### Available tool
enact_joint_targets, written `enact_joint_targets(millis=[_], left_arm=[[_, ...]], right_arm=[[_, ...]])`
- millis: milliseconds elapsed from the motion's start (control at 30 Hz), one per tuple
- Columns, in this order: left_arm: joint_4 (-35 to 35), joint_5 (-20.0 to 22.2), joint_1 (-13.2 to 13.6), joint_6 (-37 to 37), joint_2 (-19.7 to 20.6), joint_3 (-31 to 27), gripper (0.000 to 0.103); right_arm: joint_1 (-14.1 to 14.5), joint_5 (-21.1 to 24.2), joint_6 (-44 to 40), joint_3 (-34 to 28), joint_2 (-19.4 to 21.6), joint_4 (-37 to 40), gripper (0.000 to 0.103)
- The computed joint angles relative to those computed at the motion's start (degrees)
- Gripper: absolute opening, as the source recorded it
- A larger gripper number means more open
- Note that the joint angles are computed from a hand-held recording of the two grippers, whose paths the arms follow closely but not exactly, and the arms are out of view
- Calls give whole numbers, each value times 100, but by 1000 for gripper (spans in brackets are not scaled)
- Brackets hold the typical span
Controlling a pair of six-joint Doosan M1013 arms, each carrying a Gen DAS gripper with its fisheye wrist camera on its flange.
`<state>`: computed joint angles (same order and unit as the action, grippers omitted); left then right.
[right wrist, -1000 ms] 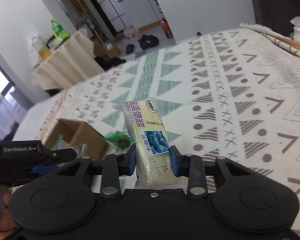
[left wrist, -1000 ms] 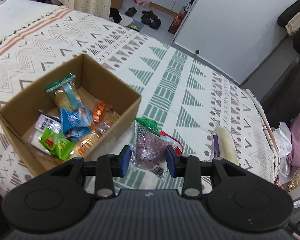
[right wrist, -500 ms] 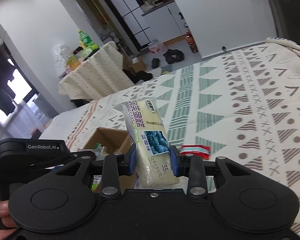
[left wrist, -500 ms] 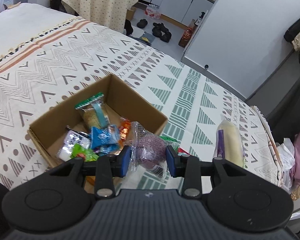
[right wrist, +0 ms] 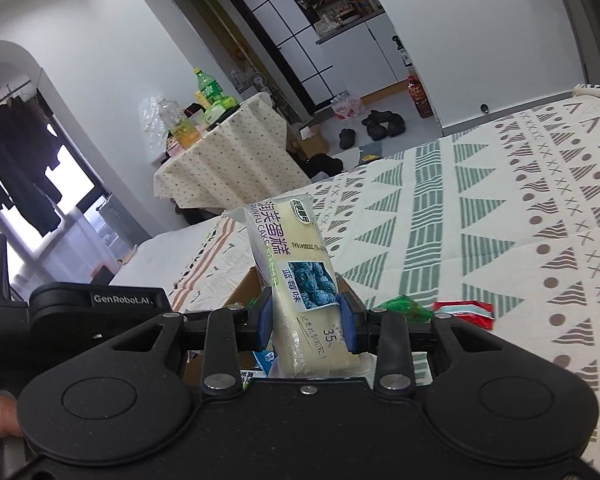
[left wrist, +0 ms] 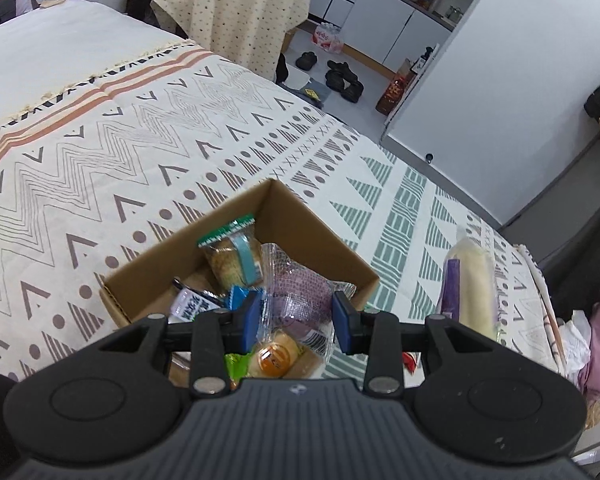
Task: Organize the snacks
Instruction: 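Carry both snacks over the box and open both tools to release them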
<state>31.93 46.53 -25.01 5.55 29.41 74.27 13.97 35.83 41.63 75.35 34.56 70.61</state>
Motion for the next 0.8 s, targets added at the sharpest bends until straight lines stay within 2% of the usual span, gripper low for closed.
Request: enact_joint_targets(millis=[433, 667, 800], left_arm=[[-228, -298, 296, 32, -55, 262, 37], [-667, -470, 471, 361, -14, 333, 39], [-587, -491, 504, 289, -40, 358, 41]], right_arm=[[227, 116, 567, -293, 205, -435, 33], [400, 28, 949, -463, 339, -915, 33], [442, -8, 1063, -577, 399, -1047, 33]])
